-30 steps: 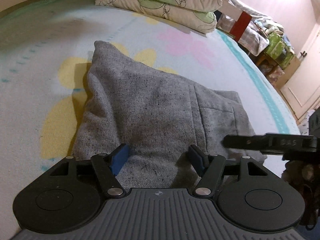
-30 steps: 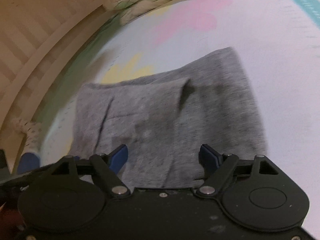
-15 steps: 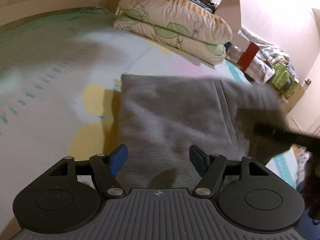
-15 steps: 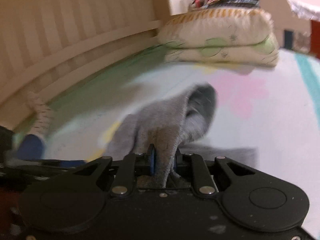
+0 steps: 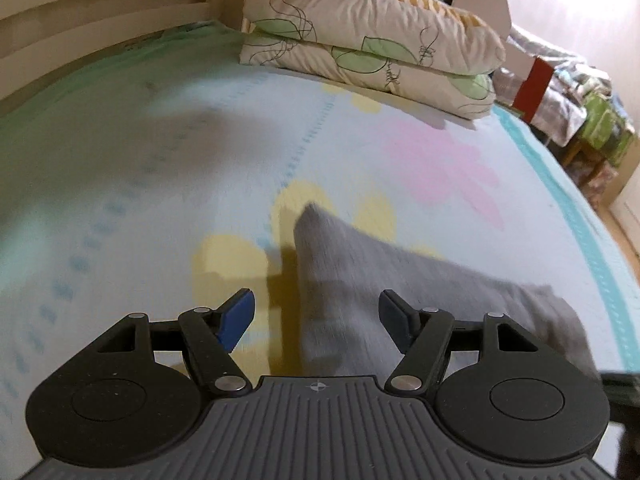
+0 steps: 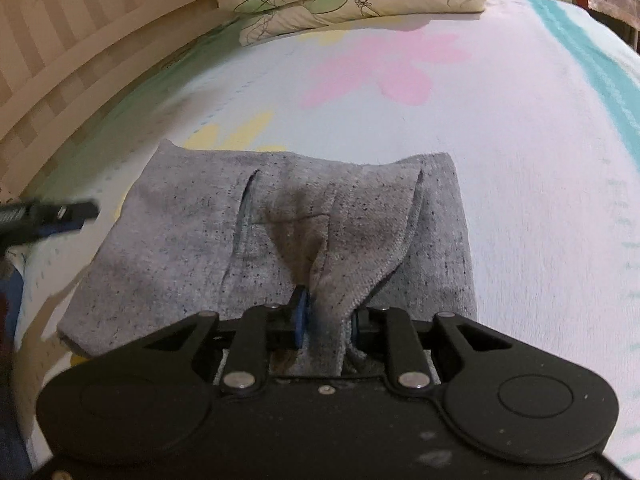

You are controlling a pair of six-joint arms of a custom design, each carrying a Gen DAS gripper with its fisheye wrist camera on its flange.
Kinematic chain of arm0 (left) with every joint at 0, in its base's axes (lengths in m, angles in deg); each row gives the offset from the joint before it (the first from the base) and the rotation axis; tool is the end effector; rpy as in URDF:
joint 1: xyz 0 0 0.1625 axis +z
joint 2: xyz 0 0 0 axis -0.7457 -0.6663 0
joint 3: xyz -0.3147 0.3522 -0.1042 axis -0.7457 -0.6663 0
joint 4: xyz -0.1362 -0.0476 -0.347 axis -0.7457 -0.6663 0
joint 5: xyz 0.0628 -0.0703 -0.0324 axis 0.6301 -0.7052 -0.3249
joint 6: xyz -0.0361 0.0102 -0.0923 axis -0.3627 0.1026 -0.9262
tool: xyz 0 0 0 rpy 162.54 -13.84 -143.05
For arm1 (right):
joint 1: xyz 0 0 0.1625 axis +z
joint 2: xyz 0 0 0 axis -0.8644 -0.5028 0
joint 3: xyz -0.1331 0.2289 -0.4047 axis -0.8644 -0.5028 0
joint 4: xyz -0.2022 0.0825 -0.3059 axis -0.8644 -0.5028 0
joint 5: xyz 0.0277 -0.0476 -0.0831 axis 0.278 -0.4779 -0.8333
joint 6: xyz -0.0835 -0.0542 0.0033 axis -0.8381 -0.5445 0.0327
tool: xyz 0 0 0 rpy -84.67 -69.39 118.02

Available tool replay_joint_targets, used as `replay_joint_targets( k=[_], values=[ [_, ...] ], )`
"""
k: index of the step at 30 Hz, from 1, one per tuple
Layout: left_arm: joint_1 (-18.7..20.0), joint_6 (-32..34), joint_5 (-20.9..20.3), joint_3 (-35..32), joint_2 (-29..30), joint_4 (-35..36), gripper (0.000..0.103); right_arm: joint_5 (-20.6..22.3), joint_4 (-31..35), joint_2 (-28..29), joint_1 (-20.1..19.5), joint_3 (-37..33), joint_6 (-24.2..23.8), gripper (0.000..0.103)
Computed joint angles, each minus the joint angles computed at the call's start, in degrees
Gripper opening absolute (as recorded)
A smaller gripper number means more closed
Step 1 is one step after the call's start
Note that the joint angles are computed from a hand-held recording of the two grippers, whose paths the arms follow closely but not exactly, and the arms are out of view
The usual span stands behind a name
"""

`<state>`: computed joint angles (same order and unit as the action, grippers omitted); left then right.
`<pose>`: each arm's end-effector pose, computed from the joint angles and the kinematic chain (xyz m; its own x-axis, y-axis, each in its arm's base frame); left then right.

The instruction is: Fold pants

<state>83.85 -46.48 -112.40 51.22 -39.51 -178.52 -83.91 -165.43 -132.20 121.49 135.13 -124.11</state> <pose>-0.2963 -0.4779 -0.0139 -0.8053 -0.0309 -0.5921 0.4009 0.7074 -0.5822 -0.0774 -0.4343 0.3014 -0.8785 -0.1967 0.4354 -0.4032 0.7942 -0.4546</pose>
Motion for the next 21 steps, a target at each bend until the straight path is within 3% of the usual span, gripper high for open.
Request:
replay_joint_targets(
  k=[7,12,17,21],
  values=[
    [5.74,5.11,1.45,-9.81,1.86,10.52,0.067,0.88,2.78,0.43,-0.91,-1.88,0.77,0.024],
    [7.72,5.18,2.72,-12.53,2.83,14.78,0.080,1.84,4.81,0.51,-1.64,-3.05,1.56,0.025],
    [5.62,5.69,3.50,-10.30,1.02,13.19,0.078,1.63,5.01,0.54,-1.64,-3.38,1.20,0.025],
    [2.30,3.08,-0.71,-3.36,-1.55,7.44,0.078,1.04,4.24,0.46,-1.14,-2.91,0.87,0.025]
  ],
)
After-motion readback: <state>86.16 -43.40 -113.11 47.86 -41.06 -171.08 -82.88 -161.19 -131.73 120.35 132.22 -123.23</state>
